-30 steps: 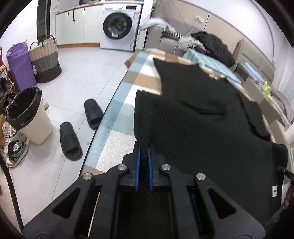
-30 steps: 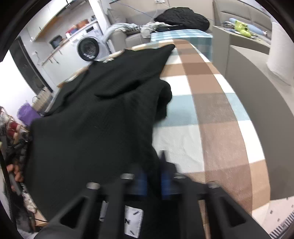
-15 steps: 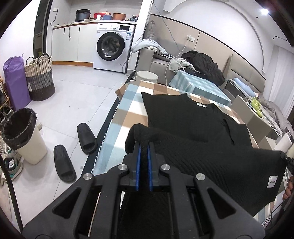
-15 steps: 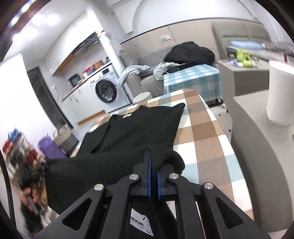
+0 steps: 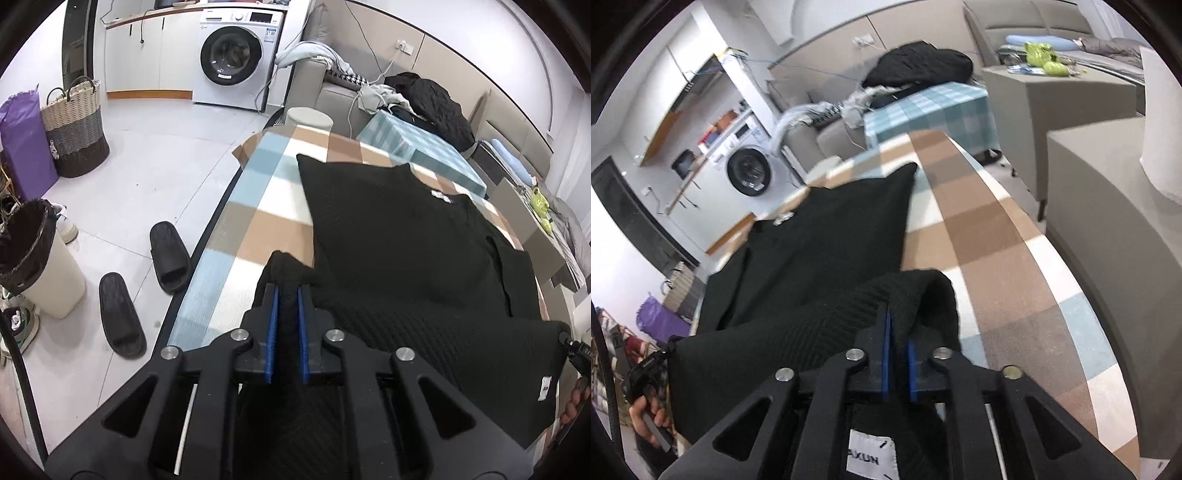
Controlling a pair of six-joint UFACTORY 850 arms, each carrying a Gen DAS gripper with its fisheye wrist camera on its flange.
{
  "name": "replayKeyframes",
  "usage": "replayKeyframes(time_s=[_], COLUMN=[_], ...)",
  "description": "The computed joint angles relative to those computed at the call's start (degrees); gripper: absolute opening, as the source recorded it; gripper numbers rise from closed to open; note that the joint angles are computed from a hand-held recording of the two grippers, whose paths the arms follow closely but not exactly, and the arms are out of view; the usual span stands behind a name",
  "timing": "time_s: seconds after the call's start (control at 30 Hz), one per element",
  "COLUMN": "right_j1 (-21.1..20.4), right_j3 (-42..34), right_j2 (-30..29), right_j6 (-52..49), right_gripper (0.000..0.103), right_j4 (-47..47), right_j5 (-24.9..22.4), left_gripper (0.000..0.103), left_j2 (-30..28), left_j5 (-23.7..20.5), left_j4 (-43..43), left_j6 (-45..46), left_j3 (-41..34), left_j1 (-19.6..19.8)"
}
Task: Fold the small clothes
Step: 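Lift the hem with both grippers and fold it up toward the collar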
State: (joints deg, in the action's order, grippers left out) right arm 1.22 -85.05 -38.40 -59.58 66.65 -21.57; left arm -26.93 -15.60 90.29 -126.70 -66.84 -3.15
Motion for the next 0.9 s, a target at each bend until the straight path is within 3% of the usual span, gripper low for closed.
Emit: replayKeyframes(time_s=[0.07,0.1,0.13,0.23,0.33,0.4,0.43,0.5,0.67,0.9], right_j1=[-0.55,-0.95,-1.20,-1.17,-0.58,0.25,0.81,1.36,1.88,1.42], right_j3=[0.59,1.06,1.09,-0.85,-2.61,-2.85,-3.06,-3.37,-3.40,-2.68], right_j2=[0.16,0.28,0.21,-1.51,-3.09,-3.47,-3.69,-4.01,-4.21,-3.69], right_j6=[-0.04,-2.64,-3.07,1.48,3.75,2.51,2.64,3.21,2.77,2.77], right_gripper=[0.058,0.061,0.061,0.061,0.060,0.054,0.047,0.041,0.021,0.016], right_j4=[0.03,2.48,2.52,-3.32,-5.80,-5.59,-6.53,-7.08,-7.20,-7.88], right_j5=[-0.31,-0.67,-1.16,-2.23,-4.11,-3.70,-3.00,-2.13,-1.12,-1.14], left_gripper=[0.031,0.043,0.046,0.046,0.043,0.036,0.028,0.023,0.019,0.019], left_j2=[0.05,-0.03,-0.09,-1.62,-2.91,-3.85,-4.04,-4.23,-4.19,-2.12], left_j5=[0.80,1.52,1.88,3.19,3.38,3.47,3.63,4.16,2.45,2.04], left_j4=[0.66,2.81,5.90,4.80,5.31,-1.43,-3.17,-5.40,-8.01,-7.93], left_j6=[-0.87,-3.26,-6.50,-5.03,-4.56,3.58,6.01,8.65,13.26,13.54], left_j3=[0.82,1.29,1.70,0.93,-0.01,-1.21,-1.57,-2.00,-2.01,0.63], left_j1=[0.07,0.17,0.19,0.05,-0.59,-1.02,-1.16,-1.29,-2.59,-4.17])
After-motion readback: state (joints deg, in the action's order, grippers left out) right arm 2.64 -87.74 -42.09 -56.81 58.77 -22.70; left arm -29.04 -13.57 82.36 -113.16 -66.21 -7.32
